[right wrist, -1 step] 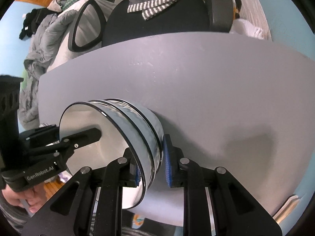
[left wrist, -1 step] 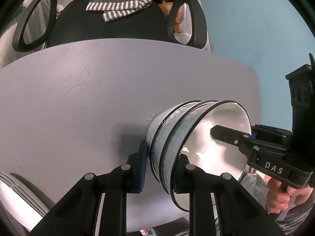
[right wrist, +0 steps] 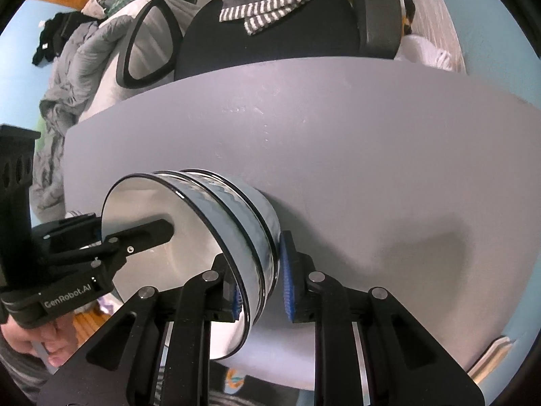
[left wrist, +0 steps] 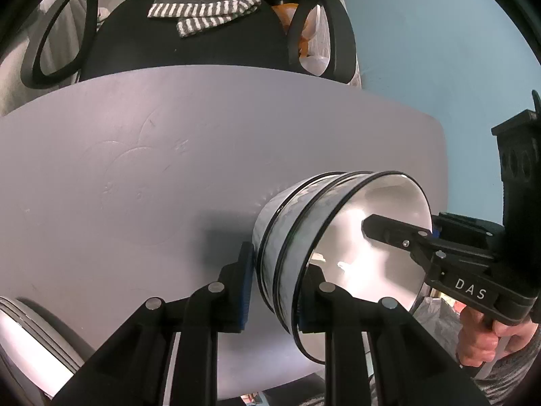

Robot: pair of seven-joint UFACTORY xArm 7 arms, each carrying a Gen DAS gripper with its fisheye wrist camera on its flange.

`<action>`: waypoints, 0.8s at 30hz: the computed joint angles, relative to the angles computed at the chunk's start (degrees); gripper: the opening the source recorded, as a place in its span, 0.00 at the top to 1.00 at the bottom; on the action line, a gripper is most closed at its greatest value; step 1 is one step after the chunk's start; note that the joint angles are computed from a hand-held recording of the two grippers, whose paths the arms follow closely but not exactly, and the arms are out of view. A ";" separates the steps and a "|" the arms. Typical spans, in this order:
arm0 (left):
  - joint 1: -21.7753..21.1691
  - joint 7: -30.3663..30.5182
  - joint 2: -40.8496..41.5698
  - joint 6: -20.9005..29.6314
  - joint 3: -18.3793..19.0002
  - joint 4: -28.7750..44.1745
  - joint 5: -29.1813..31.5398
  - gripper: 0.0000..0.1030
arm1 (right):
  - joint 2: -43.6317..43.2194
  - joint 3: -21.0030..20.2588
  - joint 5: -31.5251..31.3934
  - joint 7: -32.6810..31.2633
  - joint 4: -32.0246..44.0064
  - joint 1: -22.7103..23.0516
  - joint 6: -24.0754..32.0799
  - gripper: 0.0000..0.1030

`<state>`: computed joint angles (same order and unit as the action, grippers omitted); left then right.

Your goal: Organize plates and bowls

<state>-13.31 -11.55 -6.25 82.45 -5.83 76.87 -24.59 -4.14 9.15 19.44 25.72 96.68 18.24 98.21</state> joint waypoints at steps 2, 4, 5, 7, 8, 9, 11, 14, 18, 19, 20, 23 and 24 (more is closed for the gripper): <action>-0.02 0.05 0.20 0.36 -0.01 0.34 0.11 0.81 | 0.63 0.17 -0.73 -0.09 0.88 0.16 0.81 0.83; 0.12 0.08 0.25 0.58 0.19 0.28 -0.54 0.81 | 0.91 0.11 -0.73 -0.40 1.18 0.18 1.16 0.83; 0.10 0.41 0.15 0.59 0.15 0.25 -0.43 0.81 | 1.01 0.18 -0.60 -0.28 1.14 0.25 1.05 0.83; 0.11 1.23 0.57 0.32 0.12 0.43 -0.05 0.81 | 1.26 0.17 -0.27 0.07 1.39 0.29 1.29 0.83; 0.10 1.53 0.66 0.33 0.09 0.53 0.07 0.81 | 1.32 0.10 -0.08 0.25 1.42 0.24 1.43 0.83; 0.13 1.42 0.62 0.33 0.10 0.50 -0.03 0.81 | 1.71 0.17 -0.03 0.63 1.98 0.31 1.63 0.83; 0.17 1.49 0.72 0.39 0.12 0.60 -0.22 0.80 | 2.03 0.22 0.14 1.06 2.30 0.38 1.73 0.83; 0.36 1.83 0.08 -0.39 0.32 -0.41 -1.00 0.79 | 1.76 0.04 1.24 1.61 1.69 0.27 1.72 0.79; 0.79 2.39 -0.92 -0.70 0.89 -2.09 -2.37 0.71 | 0.43 -0.28 2.12 1.76 -0.03 -0.10 0.93 0.79; 0.97 2.40 -0.99 -0.48 1.03 -2.27 -2.11 0.64 | 0.11 -0.27 1.99 1.95 -0.44 -0.14 0.67 0.77; 1.14 2.43 -1.25 -0.33 1.20 -2.77 -2.36 0.60 | 0.06 -0.22 1.84 2.09 -0.45 -0.14 0.68 0.73; 1.37 3.10 -2.27 -1.35 1.40 -4.28 -3.06 0.55 | -0.51 -0.29 2.10 2.27 -1.23 -0.23 0.24 0.73; 1.40 3.13 -2.35 -1.48 1.41 -4.38 -2.99 0.53 | -0.58 -0.29 1.99 2.21 -1.30 -0.24 0.19 0.73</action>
